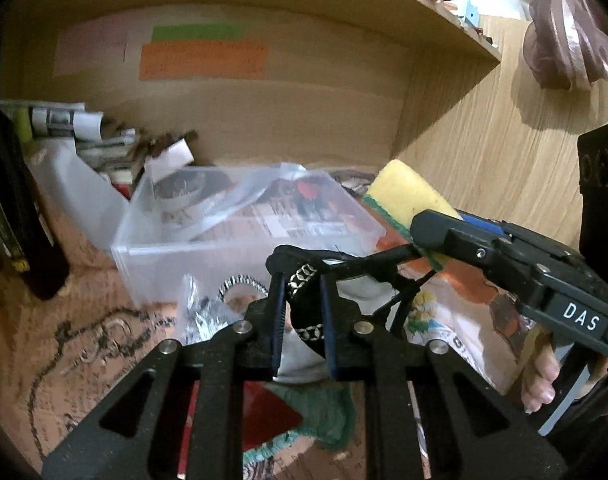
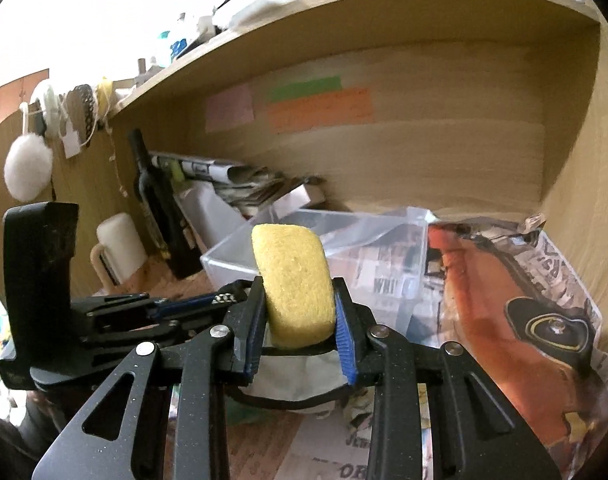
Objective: Organize soft objects
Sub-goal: 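Grasp the black chain-trimmed pouch with the left tool while the right tool lifts the sponge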
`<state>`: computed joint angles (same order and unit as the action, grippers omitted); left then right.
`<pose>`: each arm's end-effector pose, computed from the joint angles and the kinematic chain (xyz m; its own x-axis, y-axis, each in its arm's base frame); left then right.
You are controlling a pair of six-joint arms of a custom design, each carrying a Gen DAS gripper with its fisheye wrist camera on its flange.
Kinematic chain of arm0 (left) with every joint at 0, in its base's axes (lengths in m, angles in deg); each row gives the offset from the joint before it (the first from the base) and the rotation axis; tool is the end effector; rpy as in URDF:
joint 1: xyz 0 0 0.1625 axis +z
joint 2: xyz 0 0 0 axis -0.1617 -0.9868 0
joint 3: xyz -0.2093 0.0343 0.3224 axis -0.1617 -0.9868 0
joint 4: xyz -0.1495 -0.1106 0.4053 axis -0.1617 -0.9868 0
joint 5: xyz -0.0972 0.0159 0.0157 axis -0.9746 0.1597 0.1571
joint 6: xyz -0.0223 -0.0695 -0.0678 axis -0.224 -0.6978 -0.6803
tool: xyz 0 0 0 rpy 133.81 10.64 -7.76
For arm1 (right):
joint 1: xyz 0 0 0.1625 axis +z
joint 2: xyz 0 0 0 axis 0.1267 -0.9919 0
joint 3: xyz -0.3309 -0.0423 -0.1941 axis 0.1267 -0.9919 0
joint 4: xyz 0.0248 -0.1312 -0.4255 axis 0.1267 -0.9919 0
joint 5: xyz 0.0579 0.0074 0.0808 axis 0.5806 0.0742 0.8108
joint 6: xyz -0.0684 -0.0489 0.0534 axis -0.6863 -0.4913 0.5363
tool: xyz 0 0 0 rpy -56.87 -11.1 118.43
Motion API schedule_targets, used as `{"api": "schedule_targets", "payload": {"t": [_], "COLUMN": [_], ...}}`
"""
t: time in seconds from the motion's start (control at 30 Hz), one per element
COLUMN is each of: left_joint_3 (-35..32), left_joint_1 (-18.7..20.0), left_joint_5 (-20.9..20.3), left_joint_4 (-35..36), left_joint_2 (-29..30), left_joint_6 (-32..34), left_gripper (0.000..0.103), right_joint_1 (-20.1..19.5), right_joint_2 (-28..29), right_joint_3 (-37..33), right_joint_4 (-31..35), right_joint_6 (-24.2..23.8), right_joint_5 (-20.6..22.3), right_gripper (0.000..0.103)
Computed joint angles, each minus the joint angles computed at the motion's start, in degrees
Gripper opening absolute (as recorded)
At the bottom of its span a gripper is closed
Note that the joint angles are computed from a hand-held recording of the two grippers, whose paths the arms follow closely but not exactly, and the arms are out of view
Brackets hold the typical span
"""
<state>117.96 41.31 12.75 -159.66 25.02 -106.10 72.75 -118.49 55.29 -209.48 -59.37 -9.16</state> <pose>-0.3767 -0.4936 -0.0394 -0.7977 0.0745 -0.5985 0.5408 0.5276 -0.6551 0.0647 -0.5451 0.3359 -0.6551 -0.6341 0.4109 -0.7423 0.4384 -0.5068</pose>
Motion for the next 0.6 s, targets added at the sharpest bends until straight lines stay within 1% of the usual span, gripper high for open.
{"api": "schedule_targets", "payload": {"t": [0.13, 0.27, 0.3, 0.37, 0.47, 0.53, 0.6], "left_joint_3": [-1.60, -3.42, -4.03, -5.04, -5.98, -6.32, -5.65], "left_joint_1": [0.03, 0.13, 0.08, 0.15, 0.49, 0.93, 1.64], "left_joint_5": [1.82, 3.91, 4.86, 6.68, 8.77, 9.13, 7.31], "left_joint_4": [-0.98, -2.29, -2.80, -3.55, -6.27, -6.98, -4.57], "left_joint_2": [0.37, 0.63, 0.91, 1.16, 1.10, 0.71, -0.68], "left_joint_6": [2.60, 6.52, 7.60, 9.31, 12.13, 13.43, 12.46], "left_gripper": [0.016, 0.015, 0.007, 0.003, 0.003, 0.003, 0.003], "right_joint_1": [0.17, 1.04, 1.38, 1.58, 1.81, 2.29, 2.65], "right_joint_2": [0.54, 1.94, 2.52, 3.34, 4.61, 5.43, 6.24], "right_joint_3": [-0.83, -1.94, -2.23, -2.95, -4.66, -5.23, -5.72], "right_joint_4": [-0.28, -1.75, -2.58, -3.45, -3.10, -4.14, -5.01], "right_joint_6": [1.31, 1.30, 1.45, 2.27, 3.58, 3.50, 3.29], "right_joint_5": [0.47, 0.43, 0.38, 0.54, 0.62, -0.16, -0.94], "right_gripper": [0.028, 0.028, 0.028, 0.028, 0.028, 0.028, 0.028]}}
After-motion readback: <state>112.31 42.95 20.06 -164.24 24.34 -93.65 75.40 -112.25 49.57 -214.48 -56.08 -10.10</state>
